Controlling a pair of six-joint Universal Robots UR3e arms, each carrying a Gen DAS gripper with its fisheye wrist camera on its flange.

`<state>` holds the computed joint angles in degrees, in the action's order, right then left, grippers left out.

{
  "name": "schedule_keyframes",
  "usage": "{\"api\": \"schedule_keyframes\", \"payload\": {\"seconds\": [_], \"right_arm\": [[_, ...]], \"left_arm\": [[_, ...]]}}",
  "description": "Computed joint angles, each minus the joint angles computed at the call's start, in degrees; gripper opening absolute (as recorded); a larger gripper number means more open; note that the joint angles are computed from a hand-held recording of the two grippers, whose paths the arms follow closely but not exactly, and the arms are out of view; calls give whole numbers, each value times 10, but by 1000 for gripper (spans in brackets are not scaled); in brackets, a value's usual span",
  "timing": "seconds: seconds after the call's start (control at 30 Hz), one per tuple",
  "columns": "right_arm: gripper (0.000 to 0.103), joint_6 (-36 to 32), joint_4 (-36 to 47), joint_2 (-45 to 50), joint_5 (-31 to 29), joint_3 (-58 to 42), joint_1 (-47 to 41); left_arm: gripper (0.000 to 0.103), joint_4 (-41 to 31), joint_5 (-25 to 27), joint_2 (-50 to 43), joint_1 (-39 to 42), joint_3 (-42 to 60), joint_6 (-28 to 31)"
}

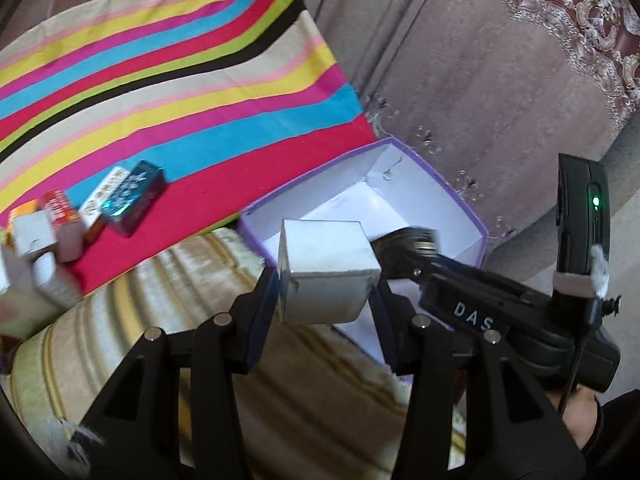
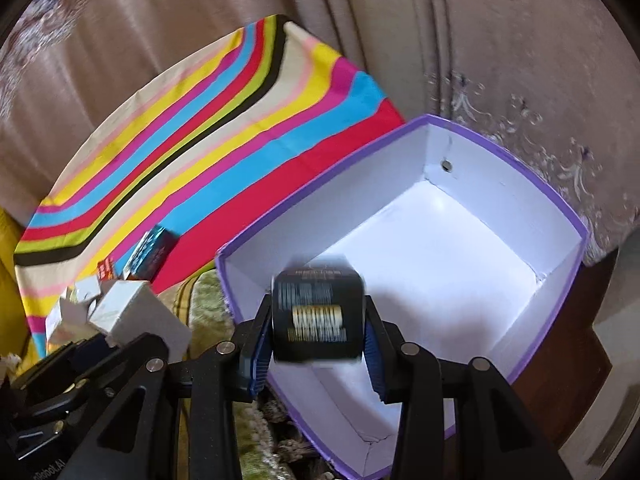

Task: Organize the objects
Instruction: 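Carry the black DORMI box into the purple box and open the right gripper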

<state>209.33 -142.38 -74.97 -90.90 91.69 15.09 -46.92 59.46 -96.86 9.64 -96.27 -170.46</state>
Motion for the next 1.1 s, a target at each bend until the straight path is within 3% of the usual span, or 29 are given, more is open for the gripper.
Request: {"api": "schedule_keyframes", "payload": {"seconds": [0.1, 0.13, 0.33, 0.67, 0.87, 0.93, 1.03, 1.1], "right_arm": [[50, 9, 5, -4, -9, 5, -6], [53, 10, 7, -5, -9, 6, -8], [61, -1, 2, -3, 8, 8, -14], [66, -30, 12, 9, -15, -24, 13], [85, -66, 8, 34, -89, -77, 66], [86, -66, -8, 47, -126, -93, 89], [89, -92, -9, 70, -162, -129, 115], [89, -125, -15, 83, -173, -148, 130]], "left_arm": [[75, 5, -5, -18, -6, 15, -11], [79, 12, -2, -15, -5, 10, -17], [79, 33, 3, -7, 5, -8, -36], [89, 90, 113, 64, -4, -55, -67], [93, 105, 134, 125, 36, -103, -64], [93, 108, 123, 155, 60, -128, -52], [93, 79, 30, 217, 147, -179, -17], [93, 48, 40, 231, 162, -177, -12]]}}
